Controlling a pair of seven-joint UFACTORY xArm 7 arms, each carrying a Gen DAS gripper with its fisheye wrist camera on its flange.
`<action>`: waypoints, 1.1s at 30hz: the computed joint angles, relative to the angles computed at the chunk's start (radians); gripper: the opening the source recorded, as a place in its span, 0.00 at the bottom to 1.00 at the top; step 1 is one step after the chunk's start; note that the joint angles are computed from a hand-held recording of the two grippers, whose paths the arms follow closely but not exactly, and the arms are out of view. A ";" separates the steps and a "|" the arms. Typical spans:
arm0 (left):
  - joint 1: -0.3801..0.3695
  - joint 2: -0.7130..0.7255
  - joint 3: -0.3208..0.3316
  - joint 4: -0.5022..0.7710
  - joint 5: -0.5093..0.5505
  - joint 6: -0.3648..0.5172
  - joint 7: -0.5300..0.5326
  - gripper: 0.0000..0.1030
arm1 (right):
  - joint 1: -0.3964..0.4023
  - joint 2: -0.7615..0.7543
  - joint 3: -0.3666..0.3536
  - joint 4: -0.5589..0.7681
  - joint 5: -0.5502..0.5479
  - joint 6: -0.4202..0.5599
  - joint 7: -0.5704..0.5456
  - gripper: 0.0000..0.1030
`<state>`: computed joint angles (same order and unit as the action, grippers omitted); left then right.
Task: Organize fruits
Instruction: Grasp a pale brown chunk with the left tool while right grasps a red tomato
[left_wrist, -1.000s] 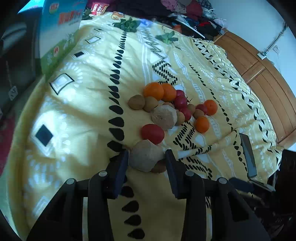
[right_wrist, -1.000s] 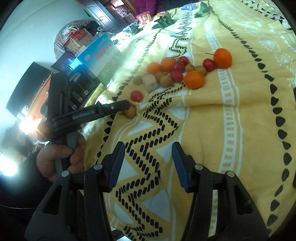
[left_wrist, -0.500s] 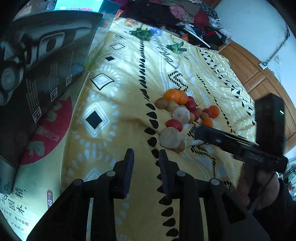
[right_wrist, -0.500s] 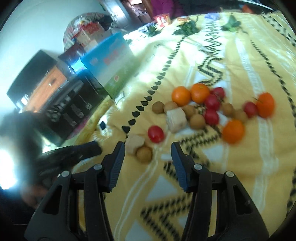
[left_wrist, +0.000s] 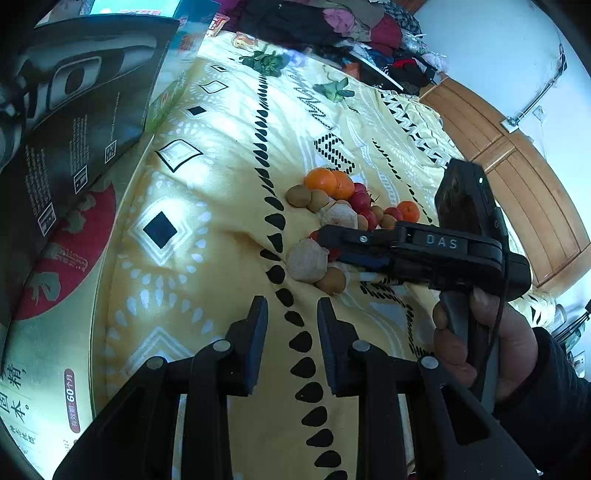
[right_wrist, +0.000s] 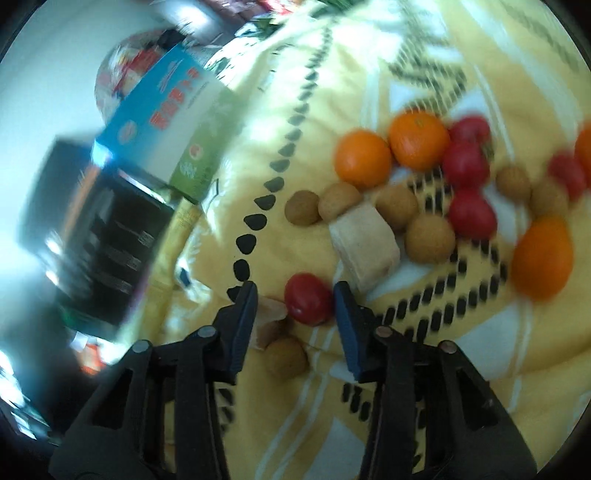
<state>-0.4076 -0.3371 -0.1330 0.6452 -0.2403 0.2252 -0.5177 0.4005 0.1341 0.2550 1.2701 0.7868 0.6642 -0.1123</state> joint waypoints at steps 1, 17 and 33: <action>-0.005 0.002 0.004 -0.001 -0.005 -0.002 0.003 0.27 | -0.015 -0.004 0.002 -0.011 0.069 0.017 -0.025 0.36; 0.004 0.093 0.000 0.056 -0.006 -0.028 0.005 0.27 | -0.023 0.002 -0.016 -0.010 0.153 0.021 -0.083 0.36; -0.042 0.189 0.026 0.126 -0.146 -0.061 0.090 0.27 | -0.025 -0.085 -0.015 -0.058 0.131 -0.024 -0.111 0.26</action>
<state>-0.4500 -0.1478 -0.1067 0.7712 -0.3865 0.1637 -0.4274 0.3760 0.0489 0.2402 1.2126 0.9181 0.6405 -0.2235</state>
